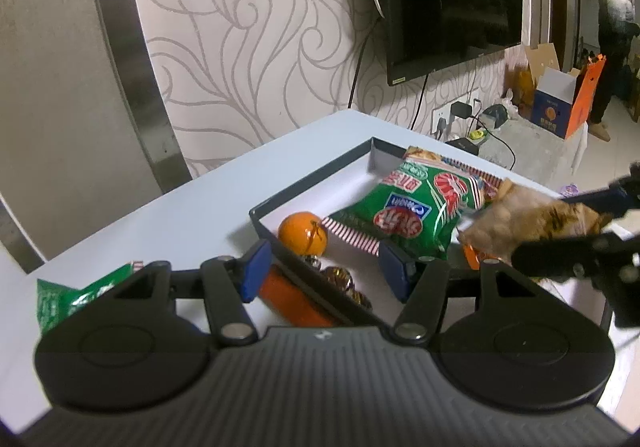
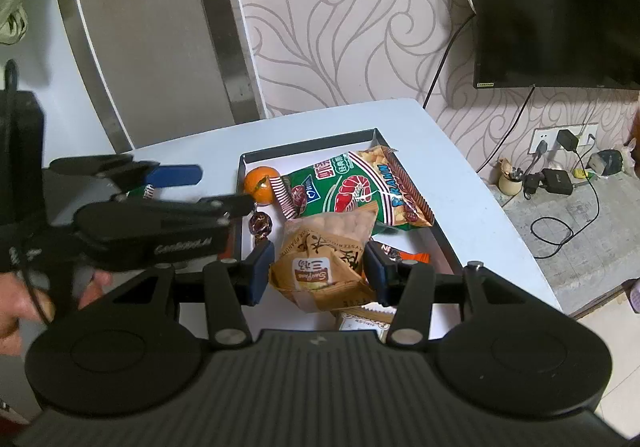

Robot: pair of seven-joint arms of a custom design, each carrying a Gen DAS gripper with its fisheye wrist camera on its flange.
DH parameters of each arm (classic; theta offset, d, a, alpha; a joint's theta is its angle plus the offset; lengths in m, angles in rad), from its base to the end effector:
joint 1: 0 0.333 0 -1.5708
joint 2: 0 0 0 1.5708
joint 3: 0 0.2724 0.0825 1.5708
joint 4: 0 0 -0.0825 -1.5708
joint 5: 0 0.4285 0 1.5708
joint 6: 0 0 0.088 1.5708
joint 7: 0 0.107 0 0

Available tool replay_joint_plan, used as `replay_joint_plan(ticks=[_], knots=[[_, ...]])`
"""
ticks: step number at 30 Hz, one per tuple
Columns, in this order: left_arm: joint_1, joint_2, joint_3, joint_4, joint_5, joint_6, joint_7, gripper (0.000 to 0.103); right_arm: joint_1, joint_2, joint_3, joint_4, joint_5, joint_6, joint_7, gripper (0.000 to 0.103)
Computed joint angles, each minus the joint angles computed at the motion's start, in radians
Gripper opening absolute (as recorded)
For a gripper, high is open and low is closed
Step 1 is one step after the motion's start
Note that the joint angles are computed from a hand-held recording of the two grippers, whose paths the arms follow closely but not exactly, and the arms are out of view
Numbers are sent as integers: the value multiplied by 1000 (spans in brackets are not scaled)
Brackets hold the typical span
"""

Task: Organize snacks
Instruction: 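Open right gripper to release the tan peanut bag into the box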

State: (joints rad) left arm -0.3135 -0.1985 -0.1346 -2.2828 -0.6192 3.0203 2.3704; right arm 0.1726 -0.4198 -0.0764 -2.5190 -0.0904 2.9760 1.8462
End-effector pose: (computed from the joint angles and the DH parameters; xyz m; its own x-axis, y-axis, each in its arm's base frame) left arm 0.5338 -0.2111 0.4732 -0.5672 -0.8124 -0.1356 -0.4140 0.4235 -0.8058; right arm 0.5116 0.0548 0.4691 -0.0287 -0.9861 -0.1634 -0.6449 0.1432 -0.7508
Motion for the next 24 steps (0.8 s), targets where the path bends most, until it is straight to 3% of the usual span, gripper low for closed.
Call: replay_joint_plan(ticks=[9, 15, 24], knots=[[-39, -78, 28, -82, -39, -18, 56, 62, -45, 17, 42, 4, -54, -2, 48, 56], [-55, -122, 39, -128, -46, -34, 68, 62, -28, 8, 34, -9, -62, -7, 45, 56], [-75, -173, 57, -180, -41, -45, 77, 62, -79, 13, 80, -7, -127, -27, 134, 61]])
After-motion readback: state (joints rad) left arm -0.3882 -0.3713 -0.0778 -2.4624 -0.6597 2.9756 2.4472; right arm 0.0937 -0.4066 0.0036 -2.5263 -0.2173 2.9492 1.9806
